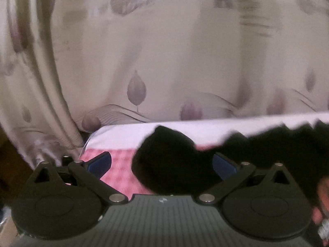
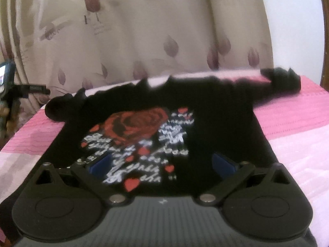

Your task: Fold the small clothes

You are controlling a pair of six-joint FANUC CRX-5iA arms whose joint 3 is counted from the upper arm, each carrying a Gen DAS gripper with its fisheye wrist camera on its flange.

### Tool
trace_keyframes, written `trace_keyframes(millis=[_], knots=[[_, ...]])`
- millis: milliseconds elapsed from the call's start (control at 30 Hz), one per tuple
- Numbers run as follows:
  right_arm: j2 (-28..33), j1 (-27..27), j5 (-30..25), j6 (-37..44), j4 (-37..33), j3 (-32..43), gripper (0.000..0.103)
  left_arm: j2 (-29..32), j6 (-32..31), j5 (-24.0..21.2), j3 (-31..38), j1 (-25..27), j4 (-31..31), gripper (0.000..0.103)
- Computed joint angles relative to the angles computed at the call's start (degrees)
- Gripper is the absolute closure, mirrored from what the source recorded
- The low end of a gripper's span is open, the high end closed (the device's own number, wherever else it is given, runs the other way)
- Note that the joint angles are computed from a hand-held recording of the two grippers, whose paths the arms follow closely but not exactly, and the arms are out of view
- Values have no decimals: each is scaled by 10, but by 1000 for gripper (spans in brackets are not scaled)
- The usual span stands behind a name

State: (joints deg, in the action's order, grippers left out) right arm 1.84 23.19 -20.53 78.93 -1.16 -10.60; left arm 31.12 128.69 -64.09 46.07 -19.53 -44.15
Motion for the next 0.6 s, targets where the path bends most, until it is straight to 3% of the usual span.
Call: trace_keyframes(millis=[133,300,367,400,433,467,533,600], knots=[[13,-2,-13,-5,4,8,0,46,-80,13,57,63,74,1],[36,-3,-39,-26,16,24,0,140,-245,-42,170,83,125,1],[42,0,-47,-41,31,26,0,163,-284,-55,193,92,153,16],[44,2,-48,-46,38,26,0,157,-278,-35,173,101,178,32],[44,3,-49,-49,43,26,0,137,-254,3,133,113,205,55],[44,5,-51,-50,46,27,0,127,-218,18,117,118,206,66],[43,7,-53,-48,44,29,0,102,-143,41,83,119,187,76],[40,8,-49,-43,42,30,0,61,-44,66,36,111,138,77]])
